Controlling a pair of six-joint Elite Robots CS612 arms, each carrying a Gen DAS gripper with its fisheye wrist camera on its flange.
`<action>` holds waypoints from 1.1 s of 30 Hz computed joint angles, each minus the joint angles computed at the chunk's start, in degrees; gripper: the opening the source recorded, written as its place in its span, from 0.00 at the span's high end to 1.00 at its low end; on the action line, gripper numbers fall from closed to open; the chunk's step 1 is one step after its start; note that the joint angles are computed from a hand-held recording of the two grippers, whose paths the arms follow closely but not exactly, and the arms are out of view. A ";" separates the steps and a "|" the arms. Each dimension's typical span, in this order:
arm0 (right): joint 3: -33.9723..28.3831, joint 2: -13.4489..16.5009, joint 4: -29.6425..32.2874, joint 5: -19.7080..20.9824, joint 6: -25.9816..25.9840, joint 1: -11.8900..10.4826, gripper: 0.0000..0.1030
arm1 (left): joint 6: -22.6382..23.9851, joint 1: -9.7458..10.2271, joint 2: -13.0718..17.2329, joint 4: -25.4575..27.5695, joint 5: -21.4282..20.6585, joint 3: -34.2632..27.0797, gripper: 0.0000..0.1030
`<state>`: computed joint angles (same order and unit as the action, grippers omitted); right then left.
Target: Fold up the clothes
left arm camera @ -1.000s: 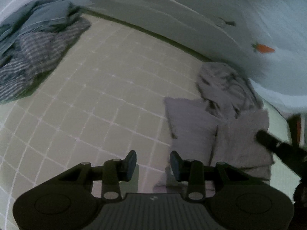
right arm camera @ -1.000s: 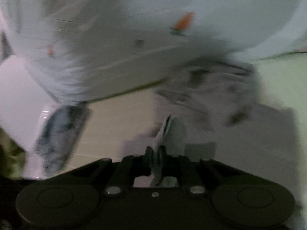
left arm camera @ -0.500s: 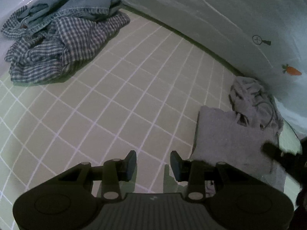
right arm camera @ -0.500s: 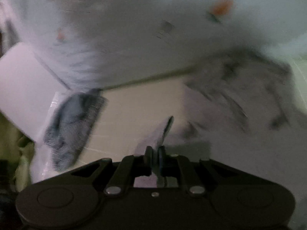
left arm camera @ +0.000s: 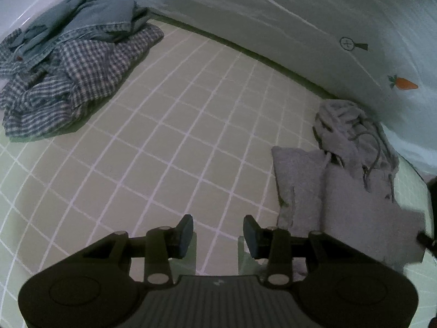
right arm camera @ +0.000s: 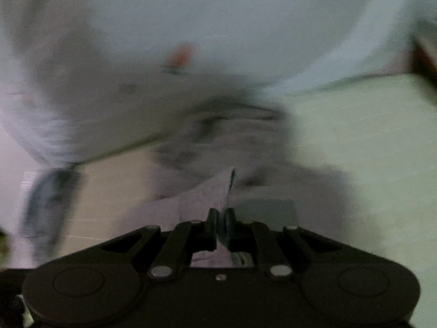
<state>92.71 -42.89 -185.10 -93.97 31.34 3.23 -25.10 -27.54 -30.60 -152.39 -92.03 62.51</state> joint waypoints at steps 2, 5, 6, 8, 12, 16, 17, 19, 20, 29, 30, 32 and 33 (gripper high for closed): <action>0.92 -0.51 4.64 -4.66 -0.76 -0.32 0.92 | 1.00 -0.23 -0.11 -0.15 0.18 -0.05 0.54; 1.26 -1.01 10.00 -11.08 -1.20 0.53 0.80 | 3.60 -0.89 -1.23 -2.11 1.20 1.65 0.45; 1.98 -1.23 8.88 -12.14 -1.10 0.91 0.69 | 4.51 -1.15 -1.70 -2.88 1.66 2.39 0.43; 3.24 -1.37 6.21 -13.44 -0.50 1.58 0.53 | 5.91 -1.73 -2.67 -3.92 2.62 4.04 0.31; 3.29 -1.18 8.72 -13.24 0.77 2.33 0.44 | 8.72 -2.82 -4.42 -5.33 3.94 7.06 0.20; 4.52 -1.57 6.85 -13.89 -0.74 3.02 0.13 | 10.65 -4.13 -5.97 -6.22 5.90 10.04 0.11; 5.16 -1.77 5.28 -13.88 -1.47 3.14 0.07 | 10.94 -4.35 -6.10 -6.17 6.02 10.32 0.11; 6.11 -2.09 2.79 -13.40 -3.26 3.14 0.01 | 11.32 -4.96 -6.32 -6.20 6.39 10.86 0.11; 6.43 -2.23 1.87 -12.93 -4.31 3.03 0.00 | 11.38 -5.23 -6.41 -6.29 6.46 11.09 0.10; 8.08 -3.25 -2.16 -11.66 -8.53 1.39 0.00 | 11.17 -7.28 -5.66 -6.05 6.86 9.70 0.06; 8.11 -3.26 -2.38 -11.61 -8.70 1.16 0.00 | 11.06 -7.32 -5.26 -5.82 6.93 8.86 0.05; 7.73 -3.10 -2.22 -11.24 -9.24 0.48 0.00 | 10.85 -7.39 -4.43 -5.35 7.06 7.15 0.05; 7.45 -2.98 -2.04 -11.05 -9.42 0.17 0.00 | 10.72 -7.41 -3.95 -5.08 7.11 6.17 0.05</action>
